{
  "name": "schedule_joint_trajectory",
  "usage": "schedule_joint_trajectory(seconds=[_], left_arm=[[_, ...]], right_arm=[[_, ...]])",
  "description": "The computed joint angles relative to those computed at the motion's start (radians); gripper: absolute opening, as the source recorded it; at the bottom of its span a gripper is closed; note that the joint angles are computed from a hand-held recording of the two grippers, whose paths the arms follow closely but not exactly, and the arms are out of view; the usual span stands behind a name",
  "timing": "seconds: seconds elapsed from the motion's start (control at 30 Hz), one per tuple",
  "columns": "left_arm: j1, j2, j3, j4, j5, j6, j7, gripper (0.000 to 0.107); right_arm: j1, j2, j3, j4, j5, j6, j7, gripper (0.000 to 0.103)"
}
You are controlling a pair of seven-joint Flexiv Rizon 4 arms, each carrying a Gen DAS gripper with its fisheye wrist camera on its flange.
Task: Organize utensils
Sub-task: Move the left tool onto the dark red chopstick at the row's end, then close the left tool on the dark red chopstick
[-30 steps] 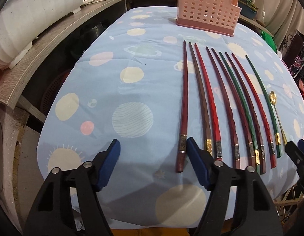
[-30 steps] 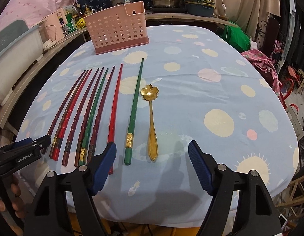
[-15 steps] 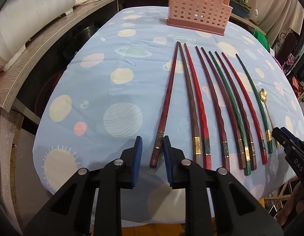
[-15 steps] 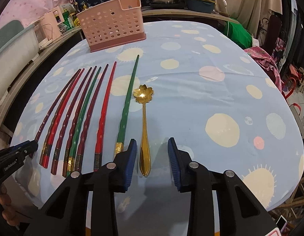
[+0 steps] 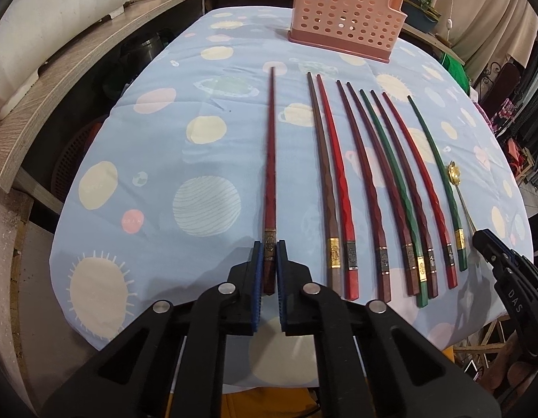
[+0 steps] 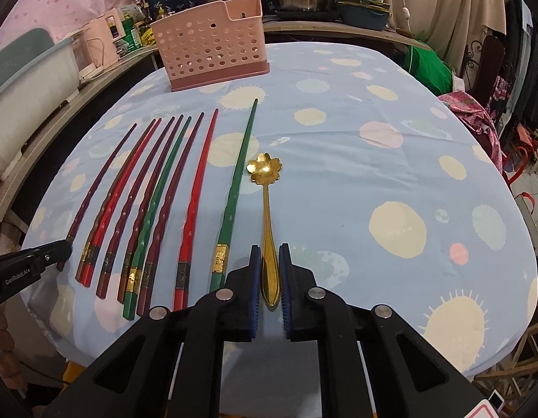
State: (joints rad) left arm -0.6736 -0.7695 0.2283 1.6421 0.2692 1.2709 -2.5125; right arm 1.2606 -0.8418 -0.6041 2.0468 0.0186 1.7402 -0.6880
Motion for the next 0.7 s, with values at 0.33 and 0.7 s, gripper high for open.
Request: schedule_joint_trajectory(seconds=[0.33, 0.7], left_arm=[[-0.016, 0.053, 0.035, 0.021, 0.033, 0.024, -0.047, 0.007], [0.004, 0.060, 0.019, 0.006, 0.058, 0.005, -0.064, 0.007]], right_arm=[[0.027, 0.034, -0.045, 0.022, 0.048, 0.037, -0.014, 0.001], [-0.114, 0.062, 0.121, -0.012, 0.016, 0.017, -0.058, 0.010]])
